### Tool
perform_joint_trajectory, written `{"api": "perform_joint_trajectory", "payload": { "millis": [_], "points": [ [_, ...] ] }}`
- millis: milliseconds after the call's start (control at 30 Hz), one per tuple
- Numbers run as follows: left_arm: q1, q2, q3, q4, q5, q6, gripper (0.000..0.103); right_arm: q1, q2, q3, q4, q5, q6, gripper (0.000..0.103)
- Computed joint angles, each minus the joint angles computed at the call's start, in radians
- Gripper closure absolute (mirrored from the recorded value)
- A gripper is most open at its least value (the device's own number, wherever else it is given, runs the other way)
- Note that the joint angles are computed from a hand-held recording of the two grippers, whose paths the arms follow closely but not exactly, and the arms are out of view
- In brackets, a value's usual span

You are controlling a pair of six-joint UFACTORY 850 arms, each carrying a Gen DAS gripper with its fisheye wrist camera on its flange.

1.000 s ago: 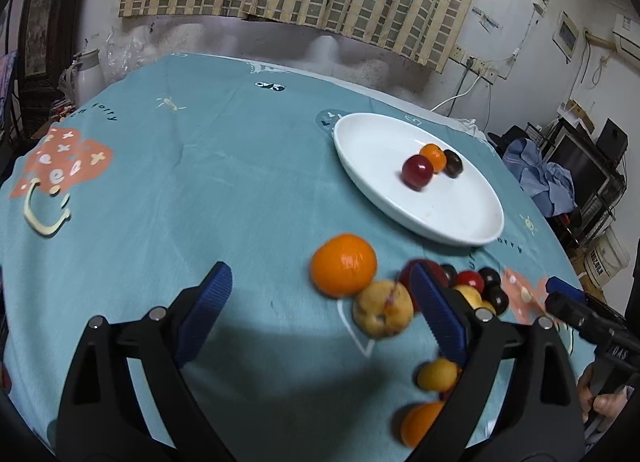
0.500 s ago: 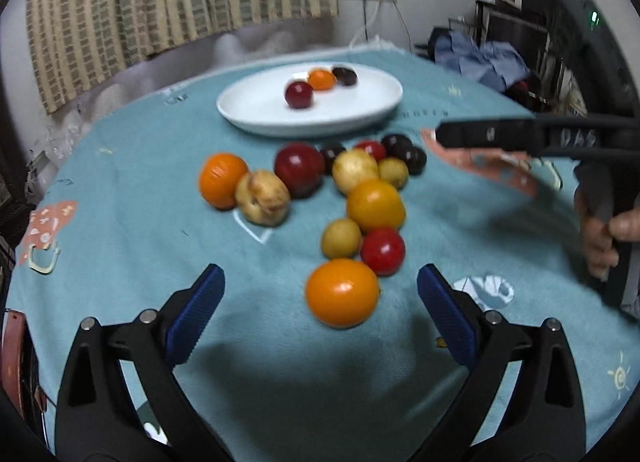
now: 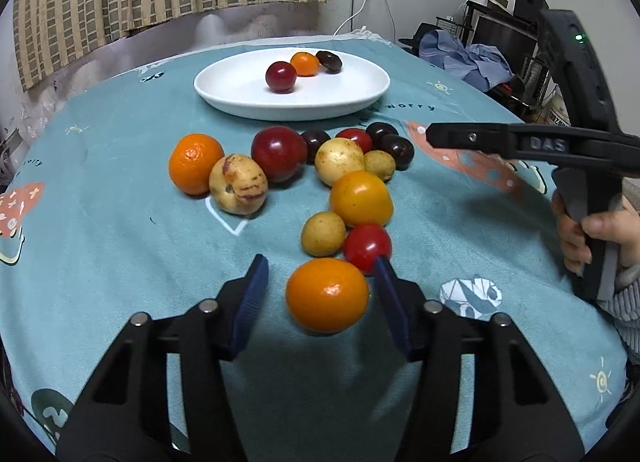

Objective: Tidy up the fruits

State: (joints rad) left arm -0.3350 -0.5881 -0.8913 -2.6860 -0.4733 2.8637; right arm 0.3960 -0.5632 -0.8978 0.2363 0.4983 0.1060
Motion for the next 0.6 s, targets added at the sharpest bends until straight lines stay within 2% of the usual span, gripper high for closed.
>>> {"api": "perform_joint_trajectory", "payload": {
  "millis": [33,67,200,367,467,600],
  "points": [
    [0.001,0.001,0.001,0.011,-0.003,-0.009,0.059,-0.003,0.0,0.0,0.012,0.001,-0.013,0.028],
    [0.001,0.002,0.004,0.02,-0.01,-0.012,0.061,-0.005,0.0,0.003,-0.017,0.003,0.011,0.028],
    [-0.014,0.01,0.016,-0.038,-0.004,0.057,0.061,0.016,-0.001,0.005,-0.173,0.012,0.085,0.036],
    [-0.018,0.025,0.038,-0.05,0.0,0.079,0.062,0.057,-0.026,-0.024,-0.36,-0.03,0.181,0.043],
    [-0.017,0.026,0.038,-0.026,0.009,0.061,0.062,0.084,-0.038,-0.041,-0.374,-0.053,0.172,0.047],
    [-0.002,0.046,0.063,0.067,-0.003,-0.014,0.062,0.102,-0.061,-0.073,-0.471,-0.095,0.278,0.053]
  ]
}}
